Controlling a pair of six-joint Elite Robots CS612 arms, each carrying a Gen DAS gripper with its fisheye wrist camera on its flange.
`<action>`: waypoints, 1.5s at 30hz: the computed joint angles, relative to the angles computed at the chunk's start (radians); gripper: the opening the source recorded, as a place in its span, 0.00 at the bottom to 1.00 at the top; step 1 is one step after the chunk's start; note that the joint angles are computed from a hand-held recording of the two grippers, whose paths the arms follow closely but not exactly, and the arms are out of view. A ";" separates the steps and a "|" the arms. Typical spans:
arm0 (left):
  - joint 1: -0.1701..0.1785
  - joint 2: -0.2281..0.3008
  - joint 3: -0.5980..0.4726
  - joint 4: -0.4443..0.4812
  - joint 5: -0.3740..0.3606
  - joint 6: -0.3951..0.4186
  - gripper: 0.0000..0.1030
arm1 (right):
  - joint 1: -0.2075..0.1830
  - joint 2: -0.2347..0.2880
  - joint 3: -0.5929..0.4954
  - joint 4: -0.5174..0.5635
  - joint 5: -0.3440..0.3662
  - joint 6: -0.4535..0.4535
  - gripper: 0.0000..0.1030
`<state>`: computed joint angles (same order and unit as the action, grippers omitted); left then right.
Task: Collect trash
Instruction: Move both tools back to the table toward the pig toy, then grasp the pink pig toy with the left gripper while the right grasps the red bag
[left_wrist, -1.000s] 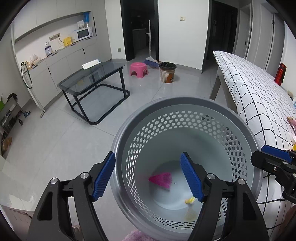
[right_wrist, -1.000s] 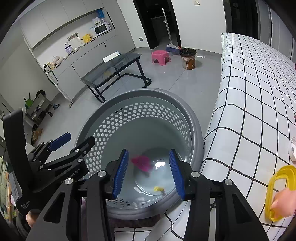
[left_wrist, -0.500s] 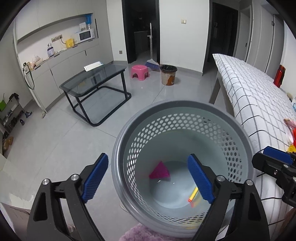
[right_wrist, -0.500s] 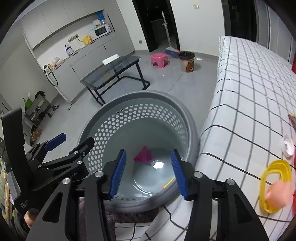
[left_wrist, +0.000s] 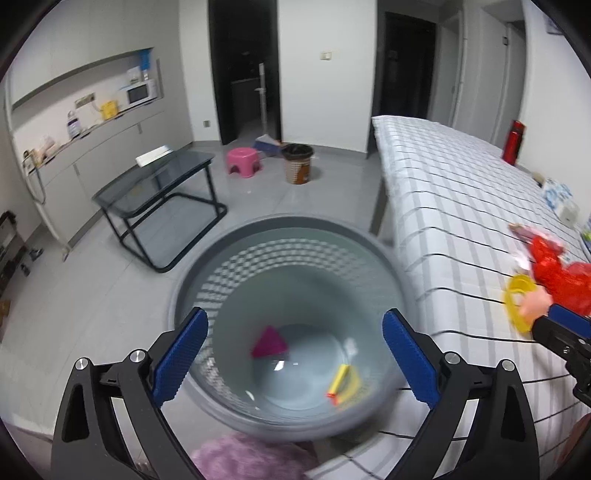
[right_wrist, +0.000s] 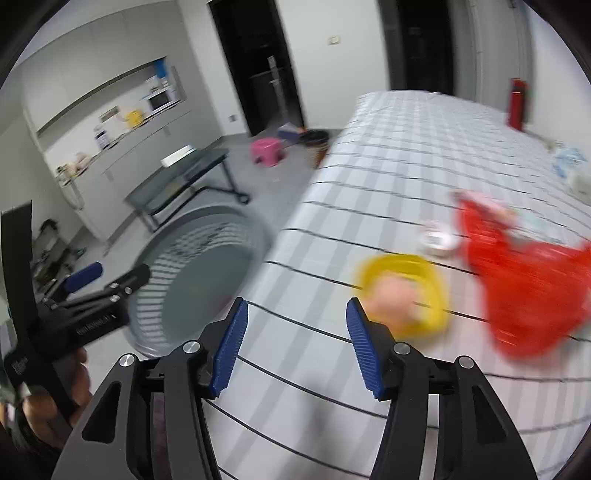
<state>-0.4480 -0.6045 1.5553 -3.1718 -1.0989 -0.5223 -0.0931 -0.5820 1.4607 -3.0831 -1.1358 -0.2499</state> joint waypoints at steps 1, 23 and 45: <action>-0.005 0.002 -0.006 -0.001 -0.006 0.006 0.91 | -0.007 -0.005 0.011 -0.013 -0.008 0.004 0.52; -0.121 0.100 -0.212 0.044 -0.088 0.125 0.92 | -0.154 -0.036 0.138 -0.172 -0.021 0.114 0.55; -0.121 0.139 -0.291 0.118 -0.130 0.120 0.30 | -0.174 -0.018 0.128 -0.168 0.027 0.141 0.55</action>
<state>-0.5685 -0.4655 1.2646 -3.0539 -1.2289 -0.4021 -0.2670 -0.5997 1.5891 -3.2509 -1.1088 -0.1092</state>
